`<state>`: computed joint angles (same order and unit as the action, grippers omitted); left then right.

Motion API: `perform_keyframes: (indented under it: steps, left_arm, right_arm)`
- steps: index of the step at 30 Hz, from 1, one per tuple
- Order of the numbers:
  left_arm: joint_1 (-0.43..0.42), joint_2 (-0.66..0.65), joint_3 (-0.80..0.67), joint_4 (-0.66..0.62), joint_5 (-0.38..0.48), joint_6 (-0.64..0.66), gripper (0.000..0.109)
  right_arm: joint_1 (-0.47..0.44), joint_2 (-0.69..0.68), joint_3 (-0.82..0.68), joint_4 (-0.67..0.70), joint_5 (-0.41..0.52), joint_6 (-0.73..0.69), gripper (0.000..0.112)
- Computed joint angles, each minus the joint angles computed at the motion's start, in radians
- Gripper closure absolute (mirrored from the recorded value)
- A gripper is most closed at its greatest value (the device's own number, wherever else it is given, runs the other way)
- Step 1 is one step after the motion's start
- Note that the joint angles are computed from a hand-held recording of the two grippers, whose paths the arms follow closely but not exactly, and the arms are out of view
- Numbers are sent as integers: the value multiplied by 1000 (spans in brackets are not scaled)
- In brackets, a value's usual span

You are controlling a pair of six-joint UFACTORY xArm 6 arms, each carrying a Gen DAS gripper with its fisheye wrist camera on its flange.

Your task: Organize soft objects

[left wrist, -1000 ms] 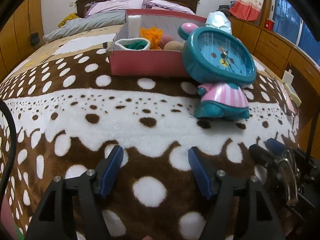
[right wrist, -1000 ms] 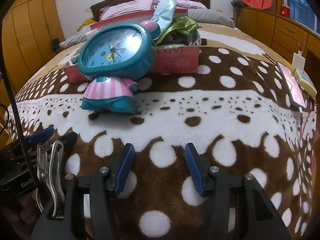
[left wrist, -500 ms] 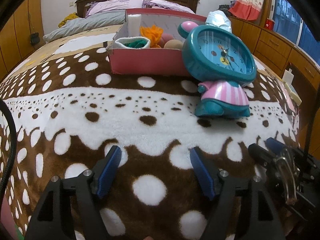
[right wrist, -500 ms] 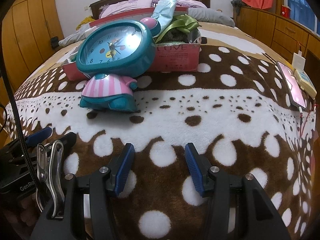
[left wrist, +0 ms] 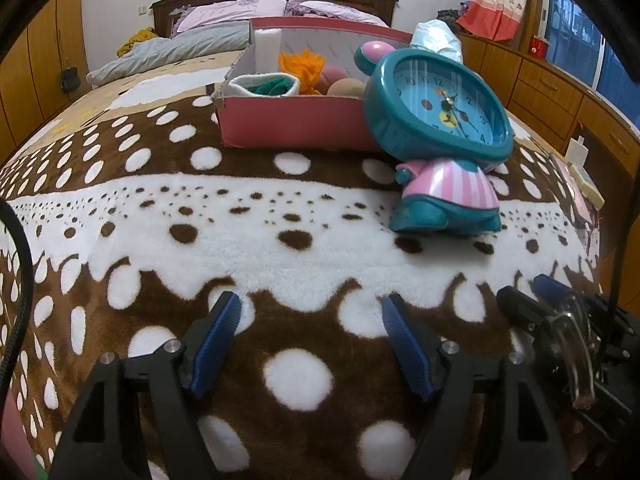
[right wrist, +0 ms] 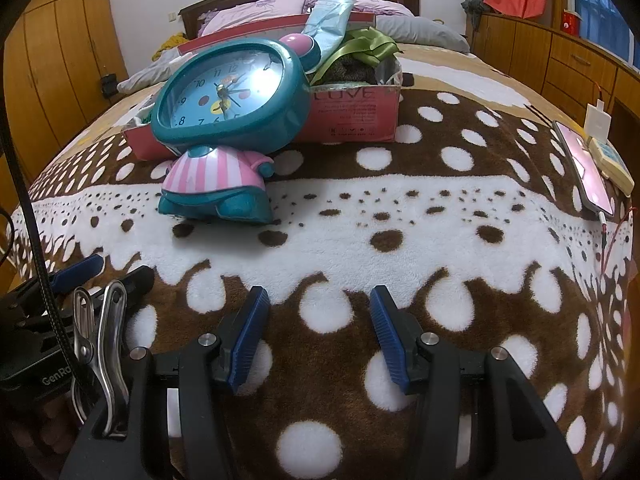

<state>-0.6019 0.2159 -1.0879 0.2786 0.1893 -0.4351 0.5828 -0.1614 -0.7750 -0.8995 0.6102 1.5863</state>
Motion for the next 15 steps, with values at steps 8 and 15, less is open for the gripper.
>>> perform_keyframes:
  steps: [8,15]
  left_arm:
    - [0,0,0,8,0,-7,31]
    - [0,1,0,9,0,-8,31]
  right_arm:
    - [1,1,-1,0,1,0,58]
    - [0,2,-1,0,1,-1,58]
